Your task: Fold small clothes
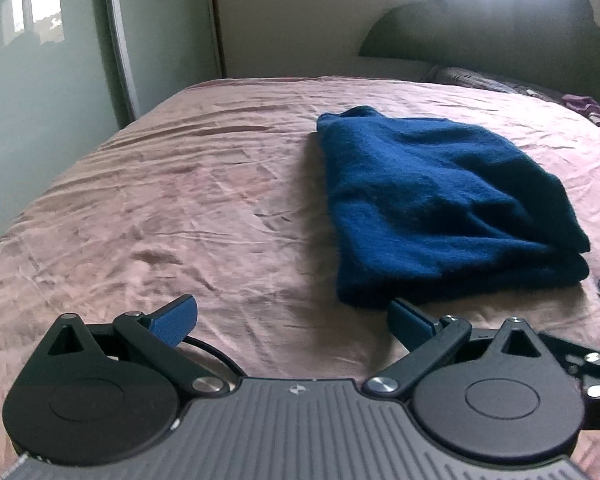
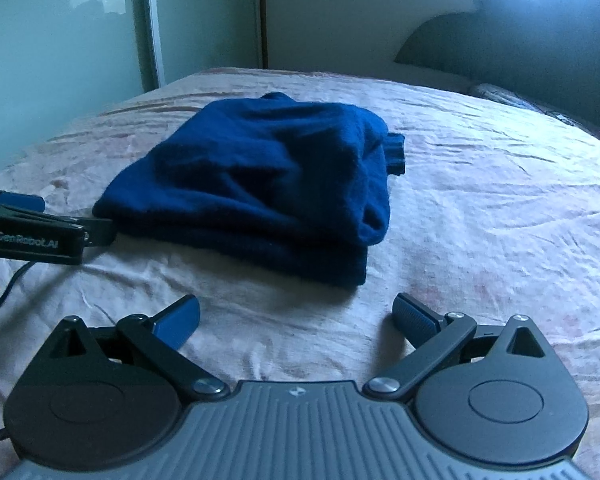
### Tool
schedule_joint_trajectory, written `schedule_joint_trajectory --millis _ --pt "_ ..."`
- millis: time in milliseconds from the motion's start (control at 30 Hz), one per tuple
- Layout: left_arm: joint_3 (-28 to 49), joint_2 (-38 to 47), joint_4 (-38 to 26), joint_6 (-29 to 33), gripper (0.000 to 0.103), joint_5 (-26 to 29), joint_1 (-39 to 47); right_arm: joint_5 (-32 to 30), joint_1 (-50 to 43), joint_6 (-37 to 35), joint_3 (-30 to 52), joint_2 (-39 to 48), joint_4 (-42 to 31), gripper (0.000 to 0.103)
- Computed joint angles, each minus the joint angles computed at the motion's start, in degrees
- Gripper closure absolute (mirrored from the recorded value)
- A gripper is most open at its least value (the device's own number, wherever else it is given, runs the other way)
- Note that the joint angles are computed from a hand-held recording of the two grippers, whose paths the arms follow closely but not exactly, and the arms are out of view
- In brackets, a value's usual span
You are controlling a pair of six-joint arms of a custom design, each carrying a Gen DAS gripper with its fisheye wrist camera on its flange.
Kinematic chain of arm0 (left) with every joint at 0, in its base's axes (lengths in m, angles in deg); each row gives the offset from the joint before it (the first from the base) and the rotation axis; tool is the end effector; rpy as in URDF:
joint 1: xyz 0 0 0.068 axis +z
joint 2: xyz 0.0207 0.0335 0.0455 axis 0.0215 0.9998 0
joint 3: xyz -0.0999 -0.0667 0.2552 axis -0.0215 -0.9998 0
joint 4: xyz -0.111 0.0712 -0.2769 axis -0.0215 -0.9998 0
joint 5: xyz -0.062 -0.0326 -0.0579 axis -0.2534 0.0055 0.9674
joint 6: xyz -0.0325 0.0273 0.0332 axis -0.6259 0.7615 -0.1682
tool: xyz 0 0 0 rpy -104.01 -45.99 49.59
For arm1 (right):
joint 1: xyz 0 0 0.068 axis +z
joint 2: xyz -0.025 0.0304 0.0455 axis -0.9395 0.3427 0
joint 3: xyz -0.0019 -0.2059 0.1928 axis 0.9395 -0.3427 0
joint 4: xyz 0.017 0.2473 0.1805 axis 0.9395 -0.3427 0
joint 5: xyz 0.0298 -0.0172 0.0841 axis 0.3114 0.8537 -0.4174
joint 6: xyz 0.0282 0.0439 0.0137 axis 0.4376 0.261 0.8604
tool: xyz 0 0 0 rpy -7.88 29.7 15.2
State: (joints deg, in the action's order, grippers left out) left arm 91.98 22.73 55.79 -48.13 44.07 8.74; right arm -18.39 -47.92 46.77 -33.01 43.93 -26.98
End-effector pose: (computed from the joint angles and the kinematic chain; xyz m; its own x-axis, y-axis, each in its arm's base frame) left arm 0.3271 0.0458 0.1129 -0.6573 0.0203 -0.7533 -0.1183 0.9845 0.1298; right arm 0.3052 0.1233 0.1275 -0.5665 -0.2624 -0.7811 -0.3880 0.9212 -0.0281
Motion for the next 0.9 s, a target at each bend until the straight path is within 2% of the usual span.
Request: schedule_joint_trajectory --millis 133,433,533,700,900 --pt "0.7 -0.2 -1.5 -0.6 0.001 0.7 0.0 4.4 1.8 0.3 -3.1 -4.5 3.4 0.000" --pt "0.1 -2.2 -2.6 -0.3 0.001 -0.3 -2.0 6.2 4.0 4.9 0.8 -6.8 -7.4 0.000" --pt "-0.6 -3.2 -2.6 0.1 0.001 -0.3 -2.4 7.2 4.5 5.8 1.0 -6.7 -8.5 0.000" --pt "-0.7 -3.7 -3.3 -0.2 0.001 -0.9 -2.8 4.5 3.7 7.6 0.7 -8.0 -10.4 0.000" --pt "-1.0 -4.1 -3.7 -0.1 0.001 -0.8 -3.0 6.2 4.8 4.9 0.5 -7.9 -9.9 0.000"
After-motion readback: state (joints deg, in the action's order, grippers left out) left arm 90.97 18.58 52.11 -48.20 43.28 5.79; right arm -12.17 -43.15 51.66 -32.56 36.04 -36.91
